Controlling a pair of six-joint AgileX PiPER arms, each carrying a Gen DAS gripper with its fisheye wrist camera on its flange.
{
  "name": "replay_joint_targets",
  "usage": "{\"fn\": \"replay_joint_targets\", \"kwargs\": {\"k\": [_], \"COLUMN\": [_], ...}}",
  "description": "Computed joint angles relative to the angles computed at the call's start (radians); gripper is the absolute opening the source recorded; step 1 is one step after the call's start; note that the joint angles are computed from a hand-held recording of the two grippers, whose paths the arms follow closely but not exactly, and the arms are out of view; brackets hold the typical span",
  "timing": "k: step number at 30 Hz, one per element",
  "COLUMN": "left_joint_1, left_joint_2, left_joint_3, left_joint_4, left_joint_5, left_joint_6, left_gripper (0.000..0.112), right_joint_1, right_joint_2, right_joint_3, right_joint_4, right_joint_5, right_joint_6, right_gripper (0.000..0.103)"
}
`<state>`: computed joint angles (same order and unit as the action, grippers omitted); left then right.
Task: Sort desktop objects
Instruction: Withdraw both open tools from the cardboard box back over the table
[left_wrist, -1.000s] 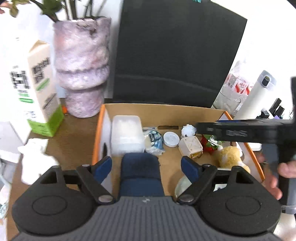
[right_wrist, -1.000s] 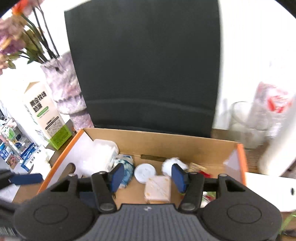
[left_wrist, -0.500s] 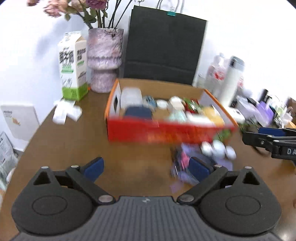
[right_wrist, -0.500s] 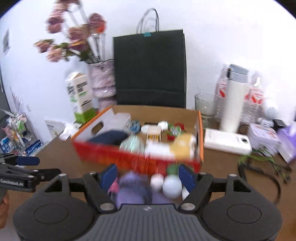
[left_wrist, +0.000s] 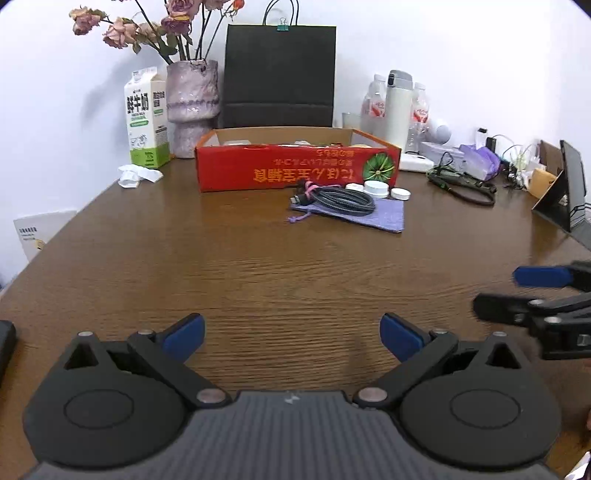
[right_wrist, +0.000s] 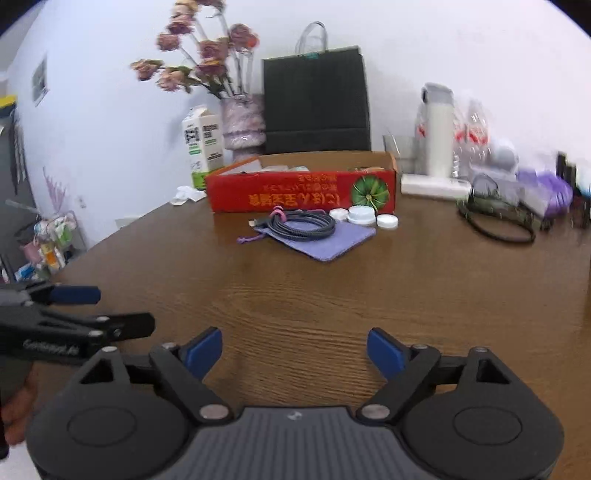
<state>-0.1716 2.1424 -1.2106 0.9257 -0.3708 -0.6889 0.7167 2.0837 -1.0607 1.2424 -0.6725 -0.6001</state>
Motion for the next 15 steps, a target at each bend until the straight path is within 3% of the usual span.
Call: {"fn": "replay_joint_targets", "kwargs": {"k": [2,5,10,15], "left_joint_1": [-0.005,-0.008,0.003,0.007], "left_joint_2": [0.005,0.022,0.024,0.032], "left_joint_3": [0.007,-0.021,0.005,-0.018], "left_joint_4": [-0.073,-0.014,-0.083,0.035], "left_joint_5": [-0.002,0.029,-0.036,-0.031], "left_joint_6": [0.068,-0.003,0.067,-0.039], "left_gripper": [0.103,0.103,0.103,0.103], "right_joint_1": [0.009,0.008,-0.009,-0.010], "right_joint_2": [0.006,0.020,0.023,0.041], "right_joint_3": [-0.004,-0.018,0.011,-0.020], "right_joint_4": [0.005,0.017,-0.031,0.008], "right_joint_5": [-0.024,-0.041,-0.076,-0.077], "right_joint_6": [-0.003,0.000,0.110,0.047], "right_gripper": [0.089,0.088,0.088,0.088]}}
